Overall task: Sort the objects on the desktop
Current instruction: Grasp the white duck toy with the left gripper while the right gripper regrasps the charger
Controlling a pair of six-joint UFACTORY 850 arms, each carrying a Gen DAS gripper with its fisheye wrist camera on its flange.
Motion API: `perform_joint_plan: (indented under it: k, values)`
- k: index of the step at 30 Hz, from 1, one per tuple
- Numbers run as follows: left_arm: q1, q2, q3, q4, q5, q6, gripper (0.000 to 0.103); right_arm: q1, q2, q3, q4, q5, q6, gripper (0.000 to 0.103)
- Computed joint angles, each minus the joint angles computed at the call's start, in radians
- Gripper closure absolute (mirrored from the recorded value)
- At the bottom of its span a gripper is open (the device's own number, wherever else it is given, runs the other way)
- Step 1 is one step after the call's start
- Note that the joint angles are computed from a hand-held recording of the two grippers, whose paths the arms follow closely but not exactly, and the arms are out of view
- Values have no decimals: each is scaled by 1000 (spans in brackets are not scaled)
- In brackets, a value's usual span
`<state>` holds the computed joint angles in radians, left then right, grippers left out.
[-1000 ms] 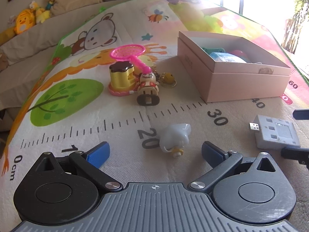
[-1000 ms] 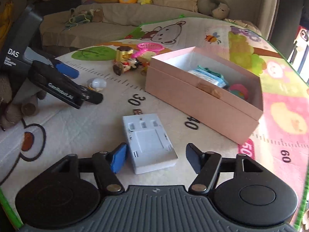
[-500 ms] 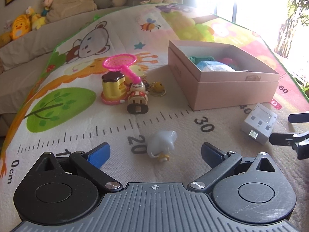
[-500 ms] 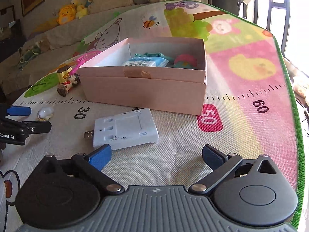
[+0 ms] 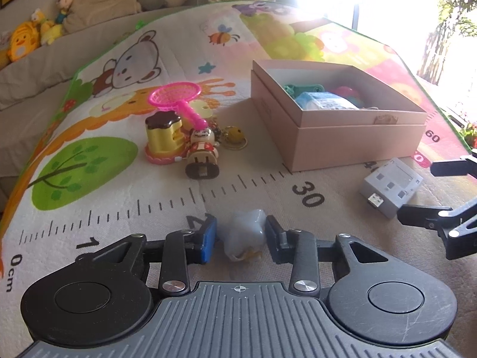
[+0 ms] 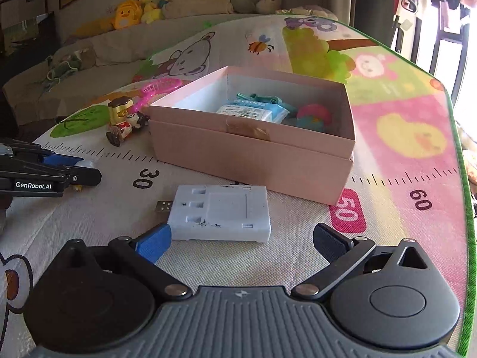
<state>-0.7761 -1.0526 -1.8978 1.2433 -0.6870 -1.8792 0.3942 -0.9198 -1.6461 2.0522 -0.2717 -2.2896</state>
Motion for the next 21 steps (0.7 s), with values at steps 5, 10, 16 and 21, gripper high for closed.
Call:
perform_joint_plan:
  k: [5,10,16,21]
  values:
    - [-25,14,32,34,18,2,62,15,-34,-71,-219,18,192,0]
    - [-27,15,36,33,4,-20,45,20,-63,-118,-338,-4,315,0]
    - [-21,10,27,28,19,-36,40,22,-86,-150,-436,7,445,8]
    - [-17,-4,1,11,20,-14,42,21,-79,-134,-375,2,379,12]
